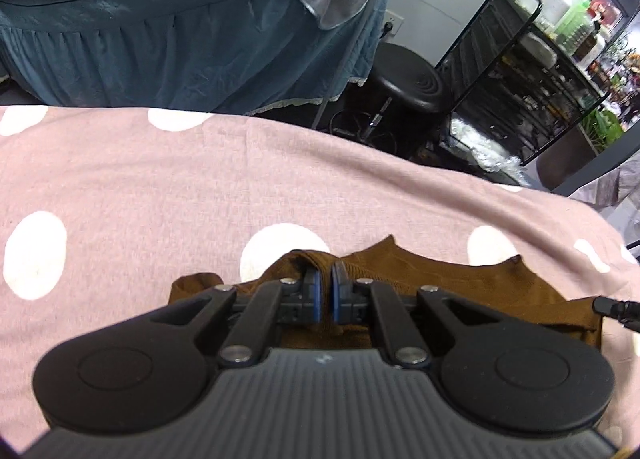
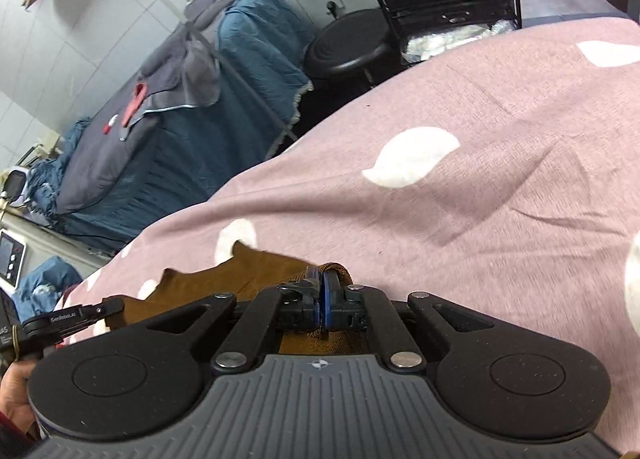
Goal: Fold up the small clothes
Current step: 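Lift the hem with both tools and fold it up toward the collar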
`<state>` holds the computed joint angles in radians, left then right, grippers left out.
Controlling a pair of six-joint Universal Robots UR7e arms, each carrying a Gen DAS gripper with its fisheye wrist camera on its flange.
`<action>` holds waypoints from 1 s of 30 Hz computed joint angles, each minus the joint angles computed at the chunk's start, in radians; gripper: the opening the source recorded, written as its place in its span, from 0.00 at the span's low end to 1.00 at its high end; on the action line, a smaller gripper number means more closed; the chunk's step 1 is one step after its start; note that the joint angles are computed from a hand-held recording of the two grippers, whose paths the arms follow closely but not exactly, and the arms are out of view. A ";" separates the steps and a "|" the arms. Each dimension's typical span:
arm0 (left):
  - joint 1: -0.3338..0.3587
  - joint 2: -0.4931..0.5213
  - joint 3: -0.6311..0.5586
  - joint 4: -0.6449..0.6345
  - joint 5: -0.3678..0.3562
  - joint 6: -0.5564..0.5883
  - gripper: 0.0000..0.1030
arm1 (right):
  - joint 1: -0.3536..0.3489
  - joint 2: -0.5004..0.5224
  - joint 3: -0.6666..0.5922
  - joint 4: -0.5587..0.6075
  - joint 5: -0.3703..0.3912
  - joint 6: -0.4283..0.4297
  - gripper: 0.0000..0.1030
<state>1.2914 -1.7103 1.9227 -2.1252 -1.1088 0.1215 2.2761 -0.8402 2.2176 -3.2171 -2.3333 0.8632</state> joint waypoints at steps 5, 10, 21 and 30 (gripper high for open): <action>-0.001 0.022 0.020 -0.048 0.066 0.018 0.12 | -0.023 0.019 -0.028 0.033 -0.013 -0.030 0.04; -0.010 0.010 0.037 -0.145 0.135 -0.004 0.56 | -0.006 0.032 -0.052 0.103 -0.154 0.004 0.45; -0.076 -0.122 0.121 -0.014 0.032 0.263 0.46 | 0.082 0.076 -0.055 0.020 -0.088 -0.338 0.31; -0.082 -0.009 0.212 -0.275 0.218 0.317 0.42 | 0.082 0.105 -0.071 0.105 -0.023 -0.210 0.38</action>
<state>1.2096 -1.7197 2.1342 -2.3998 -0.8906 0.4383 2.3584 -0.7356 2.1465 -3.1119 -2.3562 0.6535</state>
